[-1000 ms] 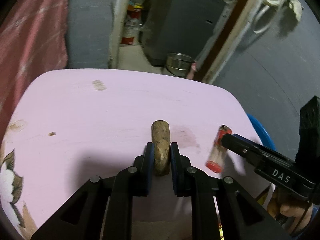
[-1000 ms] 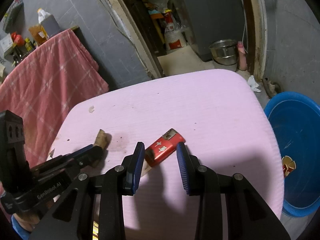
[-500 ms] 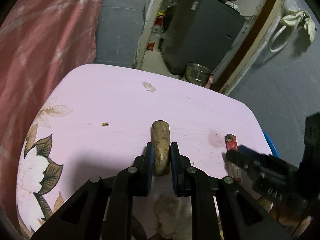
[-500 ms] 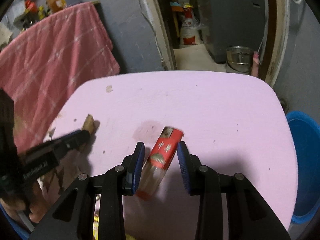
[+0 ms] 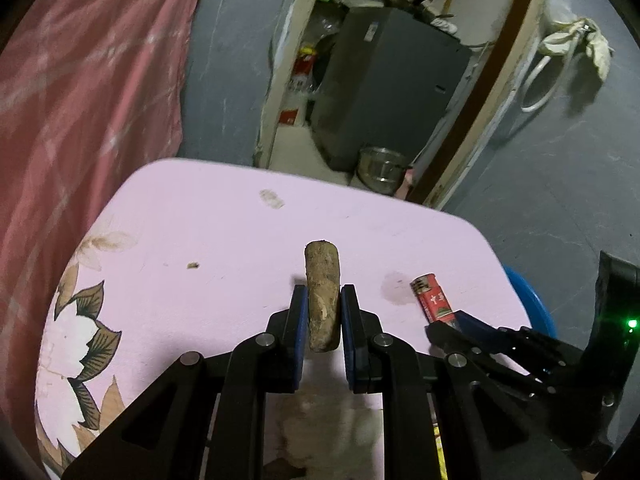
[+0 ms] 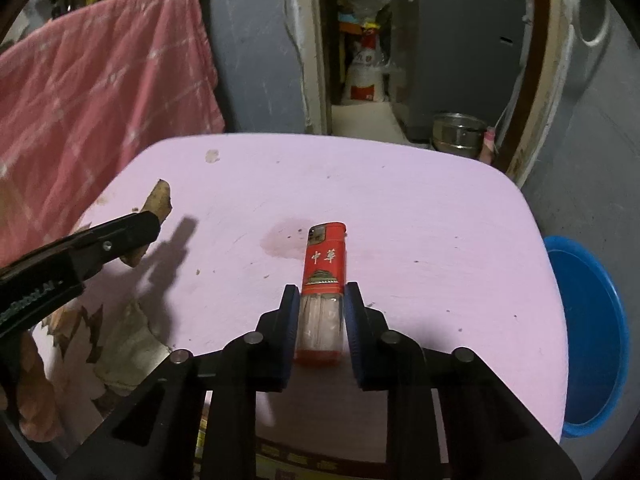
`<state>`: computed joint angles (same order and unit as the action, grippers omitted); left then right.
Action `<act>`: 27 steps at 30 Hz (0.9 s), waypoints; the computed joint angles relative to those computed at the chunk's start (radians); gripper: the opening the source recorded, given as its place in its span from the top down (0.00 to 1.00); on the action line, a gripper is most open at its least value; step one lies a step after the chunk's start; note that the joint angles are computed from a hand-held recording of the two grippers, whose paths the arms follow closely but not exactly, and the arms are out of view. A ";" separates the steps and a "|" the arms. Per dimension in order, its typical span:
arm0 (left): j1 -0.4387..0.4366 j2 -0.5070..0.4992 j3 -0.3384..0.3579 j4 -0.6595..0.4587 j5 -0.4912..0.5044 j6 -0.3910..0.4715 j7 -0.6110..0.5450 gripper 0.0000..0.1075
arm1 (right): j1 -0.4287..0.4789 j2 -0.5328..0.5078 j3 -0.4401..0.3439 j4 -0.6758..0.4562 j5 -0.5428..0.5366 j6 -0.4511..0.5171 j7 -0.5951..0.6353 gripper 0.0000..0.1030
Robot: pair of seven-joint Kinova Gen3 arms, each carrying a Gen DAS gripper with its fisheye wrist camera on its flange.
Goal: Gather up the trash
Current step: 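Close the right tool on the red lighter and lift it, then carry the brown stick and red lighter over the blue bucket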
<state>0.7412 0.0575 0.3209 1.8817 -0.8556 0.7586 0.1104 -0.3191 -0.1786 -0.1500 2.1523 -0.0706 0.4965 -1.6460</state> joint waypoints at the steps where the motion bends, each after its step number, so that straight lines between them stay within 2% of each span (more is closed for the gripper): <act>1: 0.007 0.005 0.003 -0.004 -0.020 0.003 0.014 0.88 | -0.011 -0.013 0.023 0.015 -0.019 -0.020 0.018 0.81; 4: 0.040 0.027 0.010 -0.024 -0.090 0.029 0.064 0.88 | 0.004 -0.064 0.024 0.057 -0.032 -0.084 0.029 0.81; 8: 0.111 0.059 0.012 -0.057 -0.211 0.079 0.155 0.88 | 0.074 -0.156 -0.037 0.115 0.034 -0.184 -0.037 0.81; 13: 0.181 0.097 0.001 -0.106 -0.327 0.122 0.209 0.88 | 0.155 -0.276 -0.049 0.175 0.087 -0.287 -0.066 0.81; 16: 0.215 0.125 -0.007 -0.145 -0.388 0.130 0.228 0.88 | 0.168 -0.329 -0.006 0.190 0.097 -0.316 -0.050 0.81; 23: 0.320 0.210 -0.041 -0.253 -0.510 0.171 0.270 0.88 | 0.168 -0.437 0.148 0.193 0.115 -0.309 0.036 0.81; 27: 0.385 0.288 -0.071 -0.360 -0.569 0.179 0.253 0.88 | 0.159 -0.495 0.253 0.197 0.126 -0.300 0.103 0.81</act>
<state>1.1265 0.3453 0.2495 1.5214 -1.4246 0.9380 0.3636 -0.1602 -0.6735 0.1031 2.3492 0.0556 0.1962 -1.5427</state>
